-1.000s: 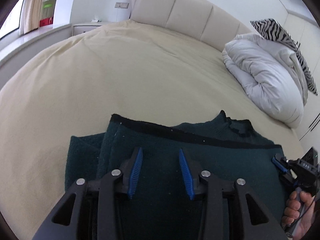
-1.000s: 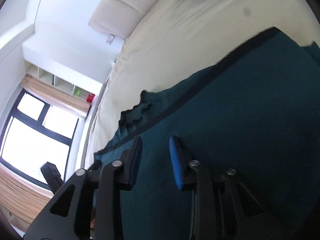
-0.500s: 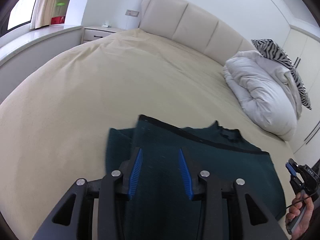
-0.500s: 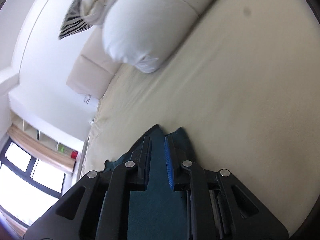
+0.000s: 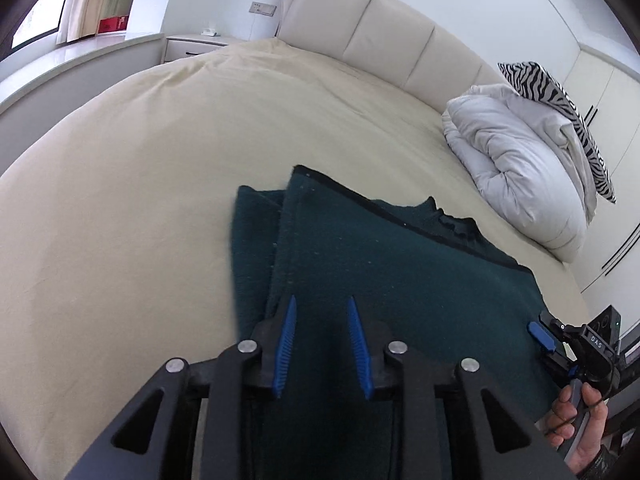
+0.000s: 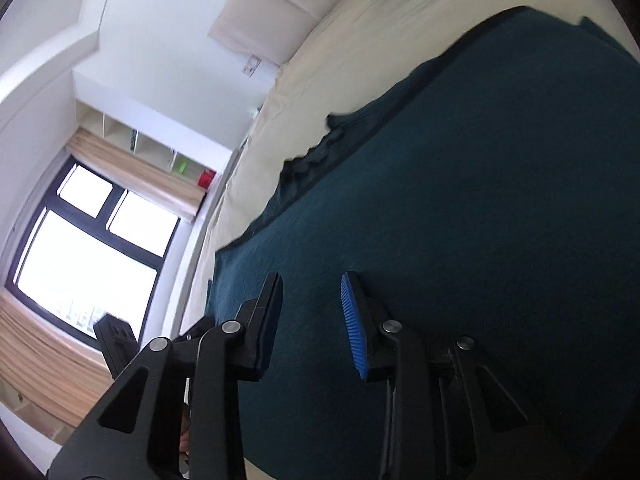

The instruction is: Fold small clothes

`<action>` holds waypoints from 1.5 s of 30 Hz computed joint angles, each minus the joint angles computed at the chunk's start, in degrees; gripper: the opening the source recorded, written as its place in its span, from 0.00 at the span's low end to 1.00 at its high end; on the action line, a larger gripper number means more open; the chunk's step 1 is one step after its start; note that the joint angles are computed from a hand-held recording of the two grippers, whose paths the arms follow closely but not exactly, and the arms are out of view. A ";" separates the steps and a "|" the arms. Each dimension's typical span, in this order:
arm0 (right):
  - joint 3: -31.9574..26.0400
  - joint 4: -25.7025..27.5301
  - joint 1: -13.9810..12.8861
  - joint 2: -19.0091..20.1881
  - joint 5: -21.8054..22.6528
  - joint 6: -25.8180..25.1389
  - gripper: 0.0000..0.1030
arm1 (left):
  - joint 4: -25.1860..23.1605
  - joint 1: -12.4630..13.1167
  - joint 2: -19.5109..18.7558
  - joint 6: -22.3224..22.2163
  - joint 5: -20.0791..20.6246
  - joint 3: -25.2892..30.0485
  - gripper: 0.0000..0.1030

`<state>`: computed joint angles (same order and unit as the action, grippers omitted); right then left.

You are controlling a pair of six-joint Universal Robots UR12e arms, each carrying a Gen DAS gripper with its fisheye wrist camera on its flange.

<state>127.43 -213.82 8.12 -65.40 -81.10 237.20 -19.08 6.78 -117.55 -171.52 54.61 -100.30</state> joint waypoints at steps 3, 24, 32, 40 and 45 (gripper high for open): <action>4.88 -0.26 -2.18 -3.33 -5.49 0.92 0.26 | 2.57 2.20 1.27 -3.26 0.92 -1.79 0.43; 6.05 4.39 1.57 -6.35 -1.03 -2.25 0.44 | -0.63 -3.75 2.20 5.00 4.07 -2.84 0.52; 15.20 5.94 -0.76 -16.05 -16.91 2.39 0.50 | -0.58 -2.89 3.41 3.46 1.12 -3.19 0.55; 14.60 14.39 -6.27 -16.95 -3.71 0.40 0.50 | -2.55 -4.60 2.53 5.07 2.84 -2.71 0.61; 11.90 16.04 -7.28 -14.51 0.75 -0.22 0.51 | -5.00 -3.79 1.75 4.46 0.20 -1.82 0.61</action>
